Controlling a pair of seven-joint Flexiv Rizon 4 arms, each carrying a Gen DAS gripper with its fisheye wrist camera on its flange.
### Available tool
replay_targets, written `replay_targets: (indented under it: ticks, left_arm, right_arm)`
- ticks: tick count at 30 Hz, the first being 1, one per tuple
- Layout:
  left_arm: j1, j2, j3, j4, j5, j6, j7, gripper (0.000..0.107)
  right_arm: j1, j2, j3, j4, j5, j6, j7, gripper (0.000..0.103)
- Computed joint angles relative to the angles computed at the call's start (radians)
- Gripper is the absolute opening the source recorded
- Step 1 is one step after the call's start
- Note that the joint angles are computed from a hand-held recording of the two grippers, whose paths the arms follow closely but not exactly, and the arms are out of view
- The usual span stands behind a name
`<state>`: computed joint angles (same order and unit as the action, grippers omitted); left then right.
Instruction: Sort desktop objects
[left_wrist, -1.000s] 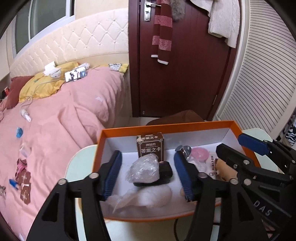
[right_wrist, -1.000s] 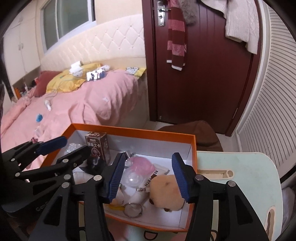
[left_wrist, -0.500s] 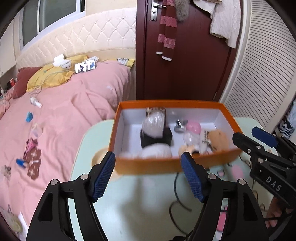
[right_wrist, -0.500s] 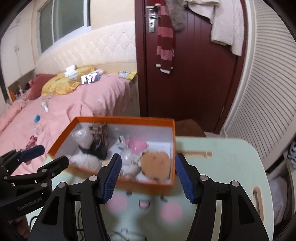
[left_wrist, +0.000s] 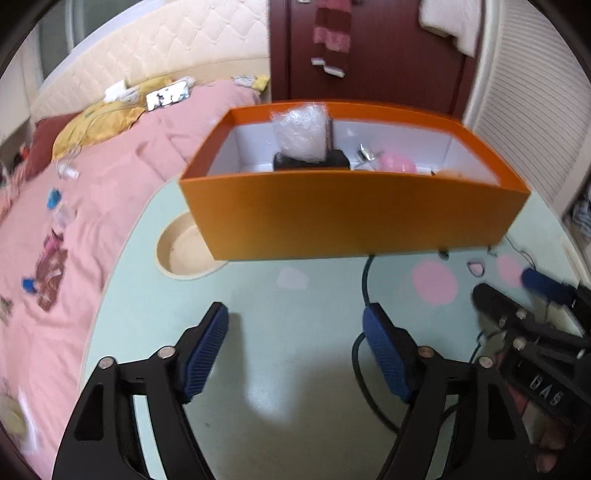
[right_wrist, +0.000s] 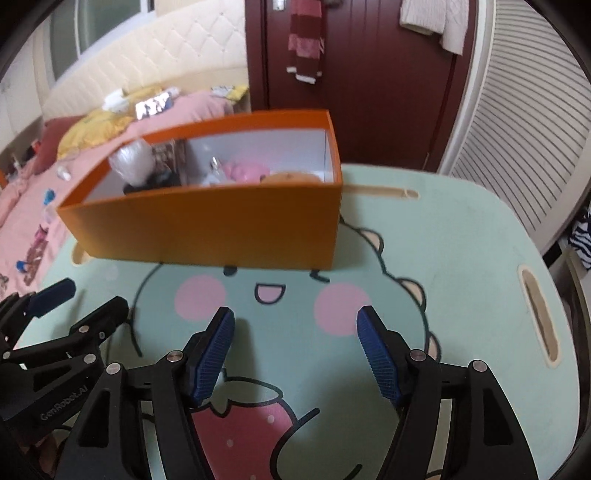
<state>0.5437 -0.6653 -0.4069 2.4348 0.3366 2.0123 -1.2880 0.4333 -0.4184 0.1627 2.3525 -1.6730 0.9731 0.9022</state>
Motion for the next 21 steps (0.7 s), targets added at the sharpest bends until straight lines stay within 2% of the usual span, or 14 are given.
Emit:
replay_targets:
  ticks: [1,2,4,6,21]
  left_arm:
    - [-0.003,0.001,0.008,-0.01,0.014,-0.015,-0.037,0.088]
    - [-0.034,0.004,0.029,-0.004,-0.037,0.002,-0.021,0.093]
    - [-0.058,0.009,0.055,-0.012,-0.068,-0.005,-0.044,0.103]
    - [-0.071,0.01,0.069,-0.019,-0.083,-0.012,-0.058,0.103]
    - [-0.081,0.015,0.081,-0.021,-0.072,-0.011,-0.074,0.103]
  right_arm:
    - [0.003,-0.003,0.001,-0.003,0.007,-0.003,-0.005,0.078]
    - [0.006,-0.008,0.002,-0.007,0.017,-0.003,-0.014,0.087]
    - [0.017,-0.013,0.003,-0.009,0.056,-0.016,-0.027,0.092]
    - [0.026,-0.019,0.002,-0.012,0.097,-0.02,-0.042,0.103]
    - [0.039,-0.023,-0.015,-0.011,0.089,-0.013,-0.037,0.103]
